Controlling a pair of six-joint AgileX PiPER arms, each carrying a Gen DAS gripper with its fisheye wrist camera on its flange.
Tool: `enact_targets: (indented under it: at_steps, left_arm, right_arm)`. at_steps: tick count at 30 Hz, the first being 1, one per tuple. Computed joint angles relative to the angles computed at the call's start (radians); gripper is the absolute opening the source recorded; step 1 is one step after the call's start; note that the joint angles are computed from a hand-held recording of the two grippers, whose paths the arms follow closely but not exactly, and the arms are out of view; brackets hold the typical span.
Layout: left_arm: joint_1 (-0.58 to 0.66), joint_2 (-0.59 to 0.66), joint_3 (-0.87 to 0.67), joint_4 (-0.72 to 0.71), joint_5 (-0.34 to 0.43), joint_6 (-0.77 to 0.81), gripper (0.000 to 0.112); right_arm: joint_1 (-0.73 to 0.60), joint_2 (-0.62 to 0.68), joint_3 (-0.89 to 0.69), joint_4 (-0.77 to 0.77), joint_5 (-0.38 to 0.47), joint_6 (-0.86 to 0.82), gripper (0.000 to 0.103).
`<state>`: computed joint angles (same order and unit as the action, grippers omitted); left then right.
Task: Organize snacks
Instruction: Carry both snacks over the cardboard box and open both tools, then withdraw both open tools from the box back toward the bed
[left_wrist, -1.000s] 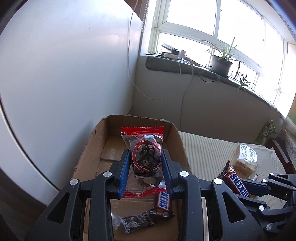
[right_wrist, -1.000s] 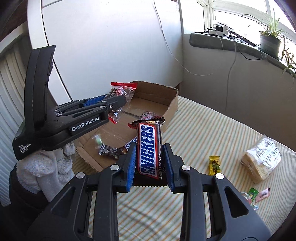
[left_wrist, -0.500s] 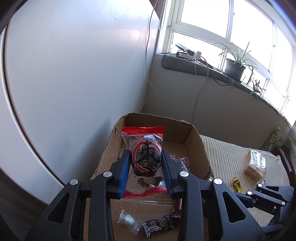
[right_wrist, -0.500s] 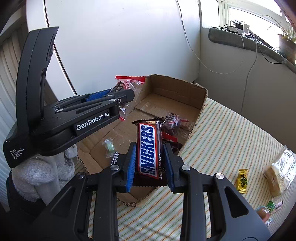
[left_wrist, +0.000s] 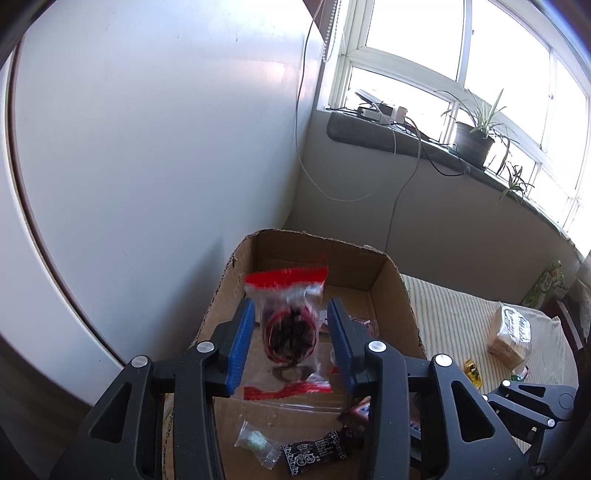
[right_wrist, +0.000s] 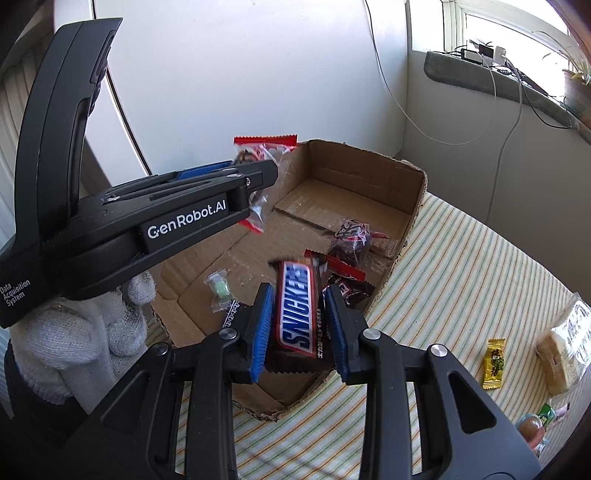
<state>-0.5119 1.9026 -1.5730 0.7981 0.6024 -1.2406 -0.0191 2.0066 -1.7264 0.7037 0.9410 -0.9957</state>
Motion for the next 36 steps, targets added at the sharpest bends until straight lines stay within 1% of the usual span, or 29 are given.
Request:
enact_targets:
  at_steps: [1, 2, 3, 5, 6, 14, 20, 30, 36]
  left_arm:
    - [0.0, -0.003, 0.002, 0.004, -0.001, -0.007, 0.05]
    - [0.001, -0.007, 0.007, 0.009, -0.004, -0.014, 0.05]
    - [0.002, -0.008, 0.008, 0.008, -0.005, -0.015, 0.05]
    - [0.004, -0.008, 0.007, 0.007, -0.006, -0.012, 0.05]
    - [0.004, -0.008, 0.006, 0.007, -0.006, -0.012, 0.05]
    - [0.005, -0.009, -0.001, 0.003, -0.018, -0.009, 0.05]
    - [-0.005, 0.002, -0.025, -0.013, -0.026, 0.014, 0.05]
    - [-0.066, 0.047, -0.112, -0.053, -0.02, 0.095, 0.05]
    - [-0.092, 0.077, -0.166, -0.123, -0.037, 0.178, 0.05]
  right_arm:
    - [-0.002, -0.003, 0.002, 0.005, 0.001, -0.005, 0.039]
    - [-0.004, -0.01, 0.011, 0.01, -0.005, -0.015, 0.046]
    - [-0.005, -0.018, 0.023, 0.015, -0.013, -0.027, 0.048]
    - [-0.008, -0.035, 0.046, 0.027, -0.025, -0.049, 0.057]
    - [-0.01, -0.042, 0.054, 0.031, -0.028, -0.057, 0.058]
    - [-0.025, -0.058, 0.069, 0.038, -0.024, -0.071, 0.059]
    - [-0.074, -0.073, 0.081, 0.061, -0.006, -0.091, 0.059]
    - [-0.226, -0.079, 0.081, 0.099, 0.039, -0.136, 0.059]
    - [-0.339, -0.049, 0.027, 0.099, 0.073, -0.142, 0.059]
